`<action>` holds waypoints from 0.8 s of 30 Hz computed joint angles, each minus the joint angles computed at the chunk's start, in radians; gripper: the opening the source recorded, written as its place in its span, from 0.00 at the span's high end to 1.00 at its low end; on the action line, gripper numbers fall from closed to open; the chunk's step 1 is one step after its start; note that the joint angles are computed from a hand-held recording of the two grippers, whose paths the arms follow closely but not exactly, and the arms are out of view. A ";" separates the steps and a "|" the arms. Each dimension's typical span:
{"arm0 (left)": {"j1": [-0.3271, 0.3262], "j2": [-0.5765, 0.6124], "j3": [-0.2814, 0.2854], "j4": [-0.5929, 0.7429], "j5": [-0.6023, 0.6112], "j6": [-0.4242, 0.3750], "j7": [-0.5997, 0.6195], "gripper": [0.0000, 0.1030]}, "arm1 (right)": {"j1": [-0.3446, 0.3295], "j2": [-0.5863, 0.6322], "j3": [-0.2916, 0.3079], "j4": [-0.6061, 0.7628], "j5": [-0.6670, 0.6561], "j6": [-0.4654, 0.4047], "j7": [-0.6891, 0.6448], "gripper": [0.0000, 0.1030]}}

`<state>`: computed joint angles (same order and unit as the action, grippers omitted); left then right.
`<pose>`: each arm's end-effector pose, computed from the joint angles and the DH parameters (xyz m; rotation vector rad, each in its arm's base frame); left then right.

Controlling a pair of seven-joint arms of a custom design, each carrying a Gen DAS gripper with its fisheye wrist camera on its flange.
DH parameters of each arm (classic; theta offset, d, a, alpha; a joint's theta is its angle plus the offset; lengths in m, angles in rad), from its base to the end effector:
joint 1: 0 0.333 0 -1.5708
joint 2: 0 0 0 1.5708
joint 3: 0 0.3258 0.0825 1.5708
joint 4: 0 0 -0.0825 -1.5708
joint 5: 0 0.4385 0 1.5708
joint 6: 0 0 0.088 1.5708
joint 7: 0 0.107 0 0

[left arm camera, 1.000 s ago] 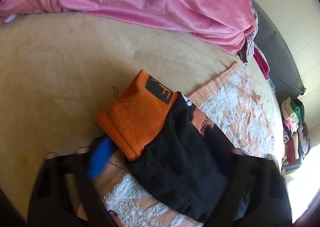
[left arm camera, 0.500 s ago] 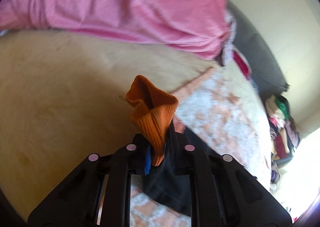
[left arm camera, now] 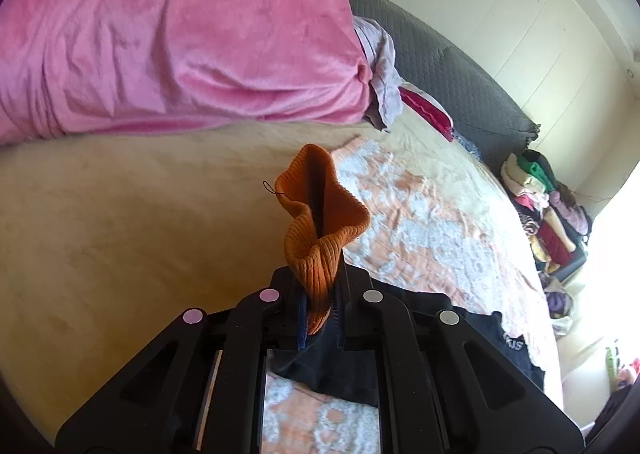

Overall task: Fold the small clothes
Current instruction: 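Carry the sleeve across the shirt body with the left tool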

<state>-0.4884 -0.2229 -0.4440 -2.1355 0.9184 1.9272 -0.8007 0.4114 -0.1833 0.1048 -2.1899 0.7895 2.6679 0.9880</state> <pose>0.3637 -0.4167 0.5127 -2.2888 0.5527 -0.9006 0.5185 0.2731 0.5195 -1.9951 1.1677 -0.0941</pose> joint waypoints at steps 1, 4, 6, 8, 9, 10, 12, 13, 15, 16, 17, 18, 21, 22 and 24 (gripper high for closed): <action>-0.001 -0.004 -0.004 0.000 0.001 -0.018 -0.005 0.97 | -0.001 0.000 -0.002 -0.002 0.002 0.002 0.001 0.05; -0.005 -0.010 -0.012 0.003 -0.005 -0.082 -0.011 0.97 | -0.006 -0.007 -0.006 -0.009 0.004 -0.003 0.003 0.05; -0.008 -0.035 -0.008 -0.022 -0.012 -0.070 -0.031 0.97 | -0.008 -0.013 -0.007 -0.016 0.004 0.002 0.003 0.05; -0.006 -0.061 -0.004 -0.054 -0.003 -0.016 -0.063 0.97 | -0.010 -0.020 -0.011 -0.022 0.008 0.006 0.000 0.05; -0.004 -0.057 -0.007 -0.048 -0.001 -0.017 -0.049 0.97 | -0.011 -0.026 -0.013 -0.028 0.014 0.011 -0.003 0.05; -0.003 -0.050 -0.011 -0.039 0.003 -0.021 -0.038 0.97 | -0.013 -0.031 -0.016 -0.032 0.017 0.013 -0.004 0.05; 0.000 -0.041 -0.016 -0.026 0.034 0.000 -0.025 0.97 | -0.018 -0.041 -0.023 -0.040 0.026 0.017 -0.004 0.05; 0.001 -0.030 -0.020 -0.011 0.054 0.006 -0.013 0.97 | -0.021 -0.047 -0.026 -0.044 0.030 0.021 -0.006 0.05; 0.001 -0.011 -0.027 0.014 0.085 0.010 -0.003 0.97 | -0.028 -0.054 -0.031 -0.050 0.033 0.030 -0.002 0.05; 0.000 -0.001 -0.031 0.026 0.107 0.015 -0.005 0.97 | -0.033 -0.059 -0.034 -0.054 0.034 0.033 0.000 0.05; -0.001 0.011 -0.034 0.040 0.133 0.027 -0.005 0.97 | -0.038 -0.064 -0.037 -0.058 0.033 0.037 0.003 0.05; -0.003 0.027 -0.036 0.058 0.154 0.031 0.000 0.97 | -0.042 -0.067 -0.039 -0.062 0.031 0.042 0.006 0.05; -0.016 0.074 -0.033 0.107 0.214 0.054 0.017 0.97 | -0.052 -0.082 -0.047 -0.075 0.029 0.061 0.000 0.05; -0.020 0.086 -0.029 0.119 0.228 0.067 0.019 0.97 | -0.054 -0.088 -0.048 -0.081 0.027 0.069 -0.002 0.05; -0.030 0.119 -0.022 0.151 0.257 0.088 0.032 0.97 | -0.065 -0.100 -0.048 -0.094 0.014 0.086 0.008 0.05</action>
<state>-0.5179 -0.1037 -0.4663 -1.9847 1.1757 2.0153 -0.7689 0.3467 -0.2838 0.0564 -2.2840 0.8037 2.7537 0.9960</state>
